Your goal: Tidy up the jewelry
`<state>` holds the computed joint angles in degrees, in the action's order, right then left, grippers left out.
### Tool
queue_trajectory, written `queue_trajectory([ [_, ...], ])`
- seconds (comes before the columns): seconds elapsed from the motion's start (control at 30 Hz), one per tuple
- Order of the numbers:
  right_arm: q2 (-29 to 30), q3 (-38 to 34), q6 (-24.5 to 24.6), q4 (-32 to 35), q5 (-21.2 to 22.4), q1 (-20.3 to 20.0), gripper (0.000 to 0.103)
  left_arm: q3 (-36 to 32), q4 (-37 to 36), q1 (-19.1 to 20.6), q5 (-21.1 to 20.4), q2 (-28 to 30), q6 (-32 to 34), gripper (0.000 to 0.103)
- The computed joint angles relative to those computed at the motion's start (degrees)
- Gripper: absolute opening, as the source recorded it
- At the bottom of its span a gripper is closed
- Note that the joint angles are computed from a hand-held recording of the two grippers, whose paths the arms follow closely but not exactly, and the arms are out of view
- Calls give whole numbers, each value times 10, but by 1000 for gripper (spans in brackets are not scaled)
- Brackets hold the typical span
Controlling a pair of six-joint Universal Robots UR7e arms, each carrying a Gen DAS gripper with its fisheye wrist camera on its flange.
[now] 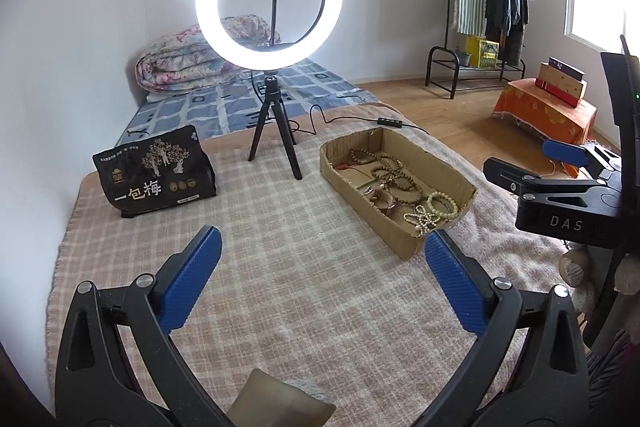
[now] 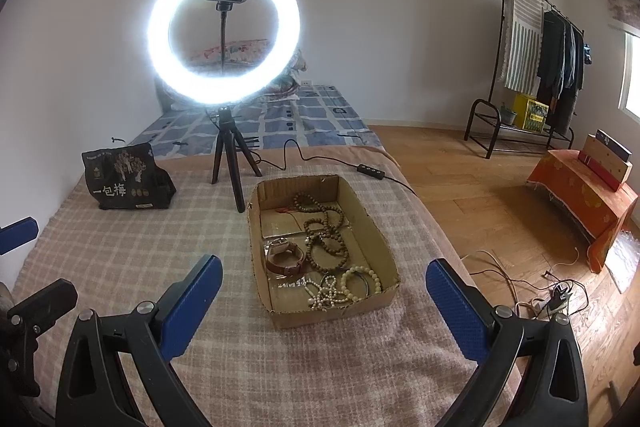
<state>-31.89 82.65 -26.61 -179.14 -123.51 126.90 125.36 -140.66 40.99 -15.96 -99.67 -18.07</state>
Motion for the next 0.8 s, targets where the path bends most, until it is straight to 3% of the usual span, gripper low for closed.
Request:
queue_trajectory([
  [0.8, 4, -1, 0, -4, 0, -1, 103, -3, 20, 2, -3, -5, -24, 103],
])
